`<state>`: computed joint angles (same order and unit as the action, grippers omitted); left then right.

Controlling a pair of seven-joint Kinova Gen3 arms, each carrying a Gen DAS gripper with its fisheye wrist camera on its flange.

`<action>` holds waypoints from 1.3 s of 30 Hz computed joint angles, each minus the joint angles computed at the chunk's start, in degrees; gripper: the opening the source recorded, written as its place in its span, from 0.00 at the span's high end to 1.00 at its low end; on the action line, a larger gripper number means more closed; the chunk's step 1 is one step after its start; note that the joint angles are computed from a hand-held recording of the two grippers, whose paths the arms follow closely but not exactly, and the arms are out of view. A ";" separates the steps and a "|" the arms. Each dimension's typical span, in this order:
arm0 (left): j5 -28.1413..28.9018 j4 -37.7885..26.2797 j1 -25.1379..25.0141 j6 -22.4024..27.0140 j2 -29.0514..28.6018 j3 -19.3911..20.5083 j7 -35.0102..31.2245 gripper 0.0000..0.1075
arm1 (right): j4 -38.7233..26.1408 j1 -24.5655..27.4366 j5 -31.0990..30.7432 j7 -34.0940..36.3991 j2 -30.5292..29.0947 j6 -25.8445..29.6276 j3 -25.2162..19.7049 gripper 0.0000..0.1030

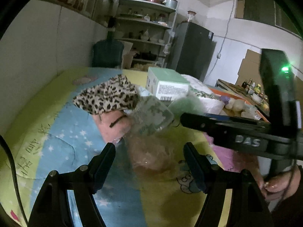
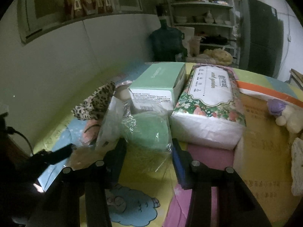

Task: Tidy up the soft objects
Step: 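Grasp the clear bag of brown items with the left tool while the right tool grasps the green bagged item, then lift and carry both plastic bags over the cardboard box with both tools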

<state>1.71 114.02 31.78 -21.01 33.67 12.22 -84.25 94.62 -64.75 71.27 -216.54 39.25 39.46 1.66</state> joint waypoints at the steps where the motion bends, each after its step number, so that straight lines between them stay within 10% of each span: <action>1: 0.27 -0.23 0.06 0.20 0.21 -0.01 0.21 0.31 | 0.28 -0.28 0.31 -0.44 -0.19 0.10 0.09 0.53; 7: -0.48 1.03 -0.30 -2.83 0.80 0.63 1.22 0.51 | 0.92 -0.57 1.45 -1.71 -0.73 0.70 -0.38 0.53; 39: -0.33 1.69 2.61 -6.74 -2.84 0.68 -1.25 0.55 | 5.78 -2.97 6.90 -9.57 -5.79 15.62 -6.69 0.53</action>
<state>1.38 115.71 34.38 -27.75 30.82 12.91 -85.50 100.40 -67.72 78.17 -226.11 33.46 55.09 -5.03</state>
